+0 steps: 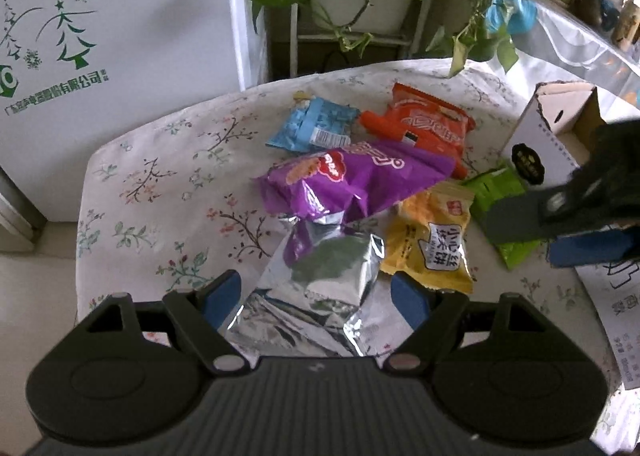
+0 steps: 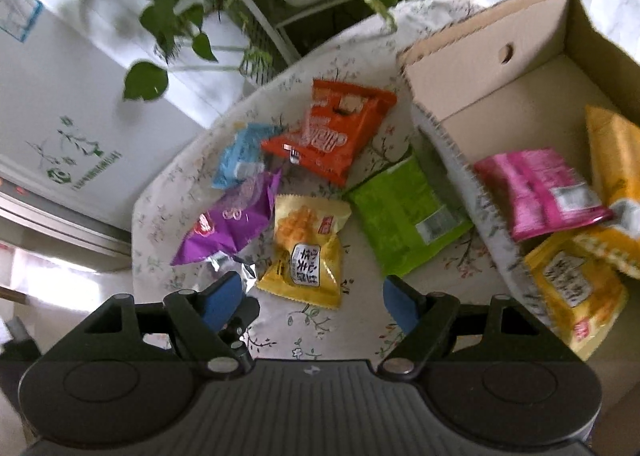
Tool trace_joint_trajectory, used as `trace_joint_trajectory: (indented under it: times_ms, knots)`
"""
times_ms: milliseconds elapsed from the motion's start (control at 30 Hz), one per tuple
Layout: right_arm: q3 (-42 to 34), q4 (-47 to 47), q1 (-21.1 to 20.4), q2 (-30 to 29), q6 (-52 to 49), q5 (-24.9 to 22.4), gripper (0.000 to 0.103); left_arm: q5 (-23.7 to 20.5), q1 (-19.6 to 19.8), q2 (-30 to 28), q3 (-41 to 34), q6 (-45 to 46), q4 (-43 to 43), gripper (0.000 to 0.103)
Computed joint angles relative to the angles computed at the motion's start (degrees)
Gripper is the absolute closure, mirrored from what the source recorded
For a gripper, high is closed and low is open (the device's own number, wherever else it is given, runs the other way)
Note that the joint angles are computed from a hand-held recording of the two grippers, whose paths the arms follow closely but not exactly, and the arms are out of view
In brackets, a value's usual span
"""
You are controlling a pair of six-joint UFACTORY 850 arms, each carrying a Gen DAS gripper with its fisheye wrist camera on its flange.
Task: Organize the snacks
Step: 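Move the left gripper back to the pile toward the silver foil bag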
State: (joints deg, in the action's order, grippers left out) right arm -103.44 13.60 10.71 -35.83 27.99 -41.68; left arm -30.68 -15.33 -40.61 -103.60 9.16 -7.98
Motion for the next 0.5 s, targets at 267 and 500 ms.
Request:
trace_joint_trajectory:
  times_ms: [267,500]
  knots:
    - [-5.47,-3.61,1.77,-5.25,4.33,-2.40,0.023,0.75,0.34,-1.24,-0.40,2.97,-2.06,0.021]
    - [-9.19,-9.31,3.36,-8.41,7.53,-3.39,0.023,1.86,0.85,-0.55,1.16,4.50,-3.64,0.027]
